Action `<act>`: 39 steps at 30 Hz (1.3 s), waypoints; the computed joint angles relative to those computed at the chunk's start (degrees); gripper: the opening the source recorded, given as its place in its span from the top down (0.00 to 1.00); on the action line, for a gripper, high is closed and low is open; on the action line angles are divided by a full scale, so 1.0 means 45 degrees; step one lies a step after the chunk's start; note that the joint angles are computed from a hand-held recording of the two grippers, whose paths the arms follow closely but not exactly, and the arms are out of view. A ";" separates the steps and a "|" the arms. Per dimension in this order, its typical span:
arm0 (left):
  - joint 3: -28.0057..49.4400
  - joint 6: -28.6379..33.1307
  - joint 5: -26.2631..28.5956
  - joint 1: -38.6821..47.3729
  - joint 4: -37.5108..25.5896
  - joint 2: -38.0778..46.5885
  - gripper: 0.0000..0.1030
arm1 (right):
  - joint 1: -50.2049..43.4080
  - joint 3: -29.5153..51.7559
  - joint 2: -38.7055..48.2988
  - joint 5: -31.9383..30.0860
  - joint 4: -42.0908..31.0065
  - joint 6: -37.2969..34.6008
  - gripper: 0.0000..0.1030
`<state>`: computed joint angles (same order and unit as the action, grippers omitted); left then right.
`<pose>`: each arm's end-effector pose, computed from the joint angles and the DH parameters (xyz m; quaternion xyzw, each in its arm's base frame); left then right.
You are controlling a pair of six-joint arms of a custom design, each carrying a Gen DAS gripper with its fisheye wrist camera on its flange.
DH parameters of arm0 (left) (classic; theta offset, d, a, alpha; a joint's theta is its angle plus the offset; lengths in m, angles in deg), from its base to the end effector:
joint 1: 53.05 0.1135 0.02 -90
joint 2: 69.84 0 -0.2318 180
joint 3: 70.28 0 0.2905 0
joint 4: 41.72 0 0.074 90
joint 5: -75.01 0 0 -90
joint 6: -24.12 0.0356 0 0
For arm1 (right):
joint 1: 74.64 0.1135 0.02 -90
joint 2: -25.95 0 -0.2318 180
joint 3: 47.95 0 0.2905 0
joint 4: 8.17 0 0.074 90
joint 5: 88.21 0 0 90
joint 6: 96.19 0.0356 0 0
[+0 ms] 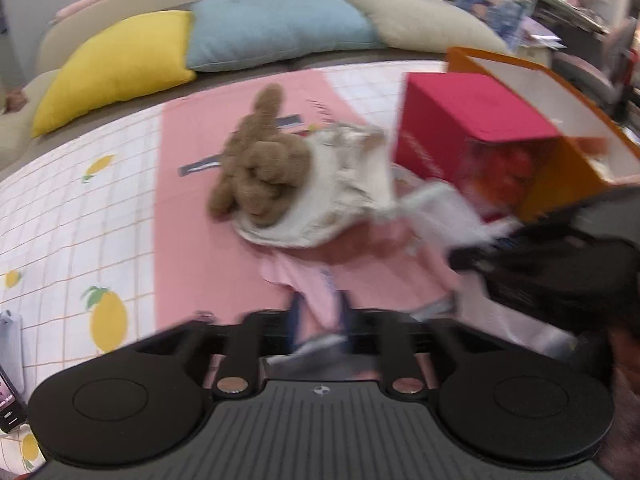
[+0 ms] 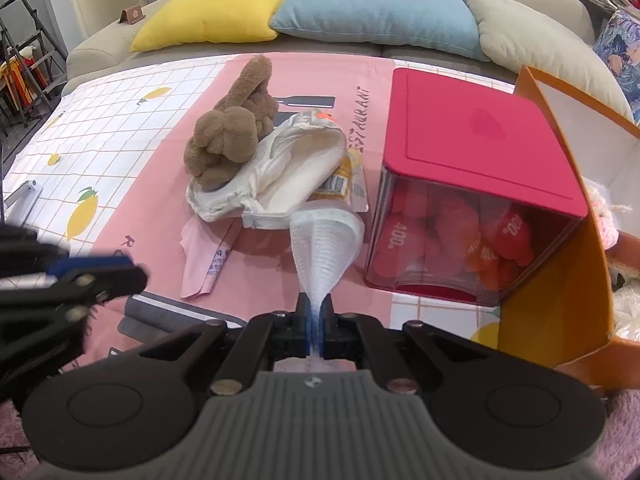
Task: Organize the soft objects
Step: 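Lift the mesh bag with the right tool while the left tool lifts the pink cloth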
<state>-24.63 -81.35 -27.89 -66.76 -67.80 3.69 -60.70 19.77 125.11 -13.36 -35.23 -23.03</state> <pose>0.2691 -0.0575 0.1120 -0.0493 0.9443 0.0259 0.3244 0.3485 0.0961 0.0984 -0.2877 0.9103 0.1200 0.2722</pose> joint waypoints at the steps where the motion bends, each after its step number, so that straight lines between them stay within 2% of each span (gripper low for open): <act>1: 0.0007 -0.0059 0.0005 0.0201 0.0449 0.0333 0.24 | -0.0013 -0.0020 0.0034 -0.0120 0.0077 0.0038 0.99; 3: -0.0166 0.0075 0.0250 0.0538 0.1780 0.0944 0.24 | 0.0038 0.0052 0.0250 -0.0188 0.0208 0.0100 0.97; 7: 0.0583 0.0769 -0.0028 0.0757 0.3195 0.3176 0.25 | 0.0165 0.0319 0.0811 -0.0239 0.0344 0.0213 0.97; 11: 0.1006 0.0710 0.0216 0.1092 0.4171 0.4483 0.25 | 0.0260 0.0374 0.1040 -0.0275 0.0556 0.0165 0.97; 15: 0.1119 0.0481 0.0313 0.1089 0.4574 0.4983 0.28 | 0.0351 0.0432 0.1322 -0.0304 0.0910 0.0197 0.96; 18: 0.1185 0.0625 0.0272 0.1008 0.4654 0.5154 0.44 | 0.0385 0.0560 0.1570 -0.0218 0.0978 0.0251 0.96; 20: 0.1127 0.0810 0.0517 0.1021 0.4747 0.5097 0.65 | 0.0408 0.0642 0.1692 -0.0113 0.0943 0.0248 0.96; 23: 0.1184 0.1048 0.0422 0.0877 0.4724 0.5104 0.84 | 0.0409 0.0674 0.1766 -0.0079 0.0926 0.0211 0.97; 25: 0.1140 0.1120 0.0140 0.0742 0.4644 0.5039 0.94 | 0.0403 0.0634 0.1723 -0.0087 0.0972 0.0184 0.96; 26: 0.1090 0.1060 0.0106 0.0711 0.4559 0.4914 0.95 | 0.0385 0.0572 0.1652 -0.0125 0.1027 0.0174 0.96; 32: 0.0167 0.0838 0.0336 0.0671 0.4161 0.3032 0.96 | 0.0196 0.0240 0.1011 -0.0322 0.1071 0.0068 0.97; 39: -0.1161 0.0522 0.0190 0.0243 0.3069 -0.0456 0.97 | -0.0297 -0.0036 -0.0241 -0.0890 0.0534 0.0318 0.98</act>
<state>-29.86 -79.00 -27.04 -65.67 -53.99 1.63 -62.03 19.61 124.02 -17.37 -32.83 -21.60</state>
